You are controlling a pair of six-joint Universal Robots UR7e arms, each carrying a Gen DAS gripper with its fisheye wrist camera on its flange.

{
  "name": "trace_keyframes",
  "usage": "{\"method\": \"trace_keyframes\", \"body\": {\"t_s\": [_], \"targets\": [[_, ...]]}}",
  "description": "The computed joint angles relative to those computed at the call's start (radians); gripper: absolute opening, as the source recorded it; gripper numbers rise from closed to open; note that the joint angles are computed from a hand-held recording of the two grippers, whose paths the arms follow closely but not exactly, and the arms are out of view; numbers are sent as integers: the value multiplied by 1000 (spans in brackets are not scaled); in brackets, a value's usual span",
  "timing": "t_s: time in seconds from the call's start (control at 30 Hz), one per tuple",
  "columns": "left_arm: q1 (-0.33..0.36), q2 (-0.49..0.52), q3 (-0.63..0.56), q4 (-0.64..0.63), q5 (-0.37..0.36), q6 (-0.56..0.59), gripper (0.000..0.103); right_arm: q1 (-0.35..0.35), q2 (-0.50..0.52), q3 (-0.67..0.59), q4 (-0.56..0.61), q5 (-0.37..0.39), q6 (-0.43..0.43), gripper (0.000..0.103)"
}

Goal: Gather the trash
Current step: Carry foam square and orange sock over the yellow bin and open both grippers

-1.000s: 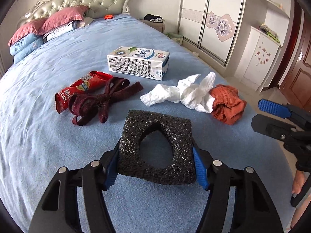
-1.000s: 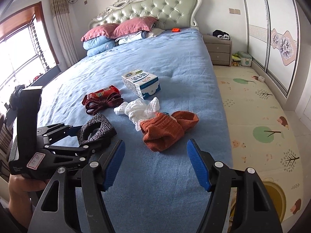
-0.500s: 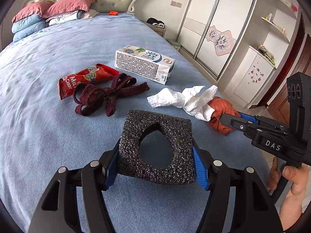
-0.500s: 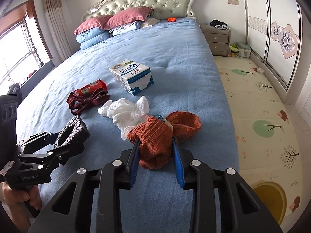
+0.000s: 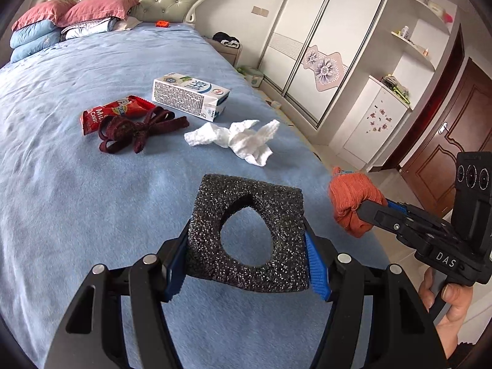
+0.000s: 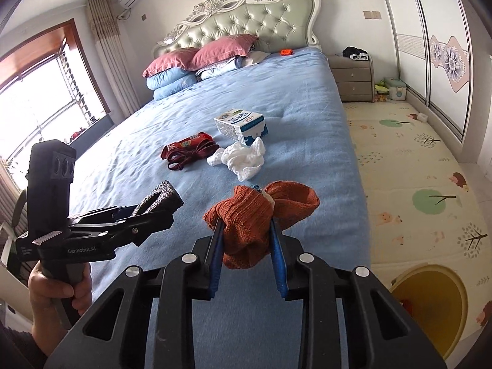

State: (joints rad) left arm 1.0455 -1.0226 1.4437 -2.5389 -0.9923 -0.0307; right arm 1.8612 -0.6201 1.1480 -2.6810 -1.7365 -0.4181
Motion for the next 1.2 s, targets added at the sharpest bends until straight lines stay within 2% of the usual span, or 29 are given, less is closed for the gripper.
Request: {"method": "trace_keyframes", "body": {"t_s": [0.3,0.53,0.7,1.2], "targets": [[-50,-2,43,15,-18,-26,64,-26,-125,184,-115,5,36,28],[-87,67,-2,57,-62,-20,64,-57,-213,294,-216,-9,35,28],[-108,143,-68,92,-96,-8,64,-84,-269,355,-279,-30,36,28],[-144,400,-331,287,-194,42,64,-198,-404,487,-388,-79,112,28]]}}
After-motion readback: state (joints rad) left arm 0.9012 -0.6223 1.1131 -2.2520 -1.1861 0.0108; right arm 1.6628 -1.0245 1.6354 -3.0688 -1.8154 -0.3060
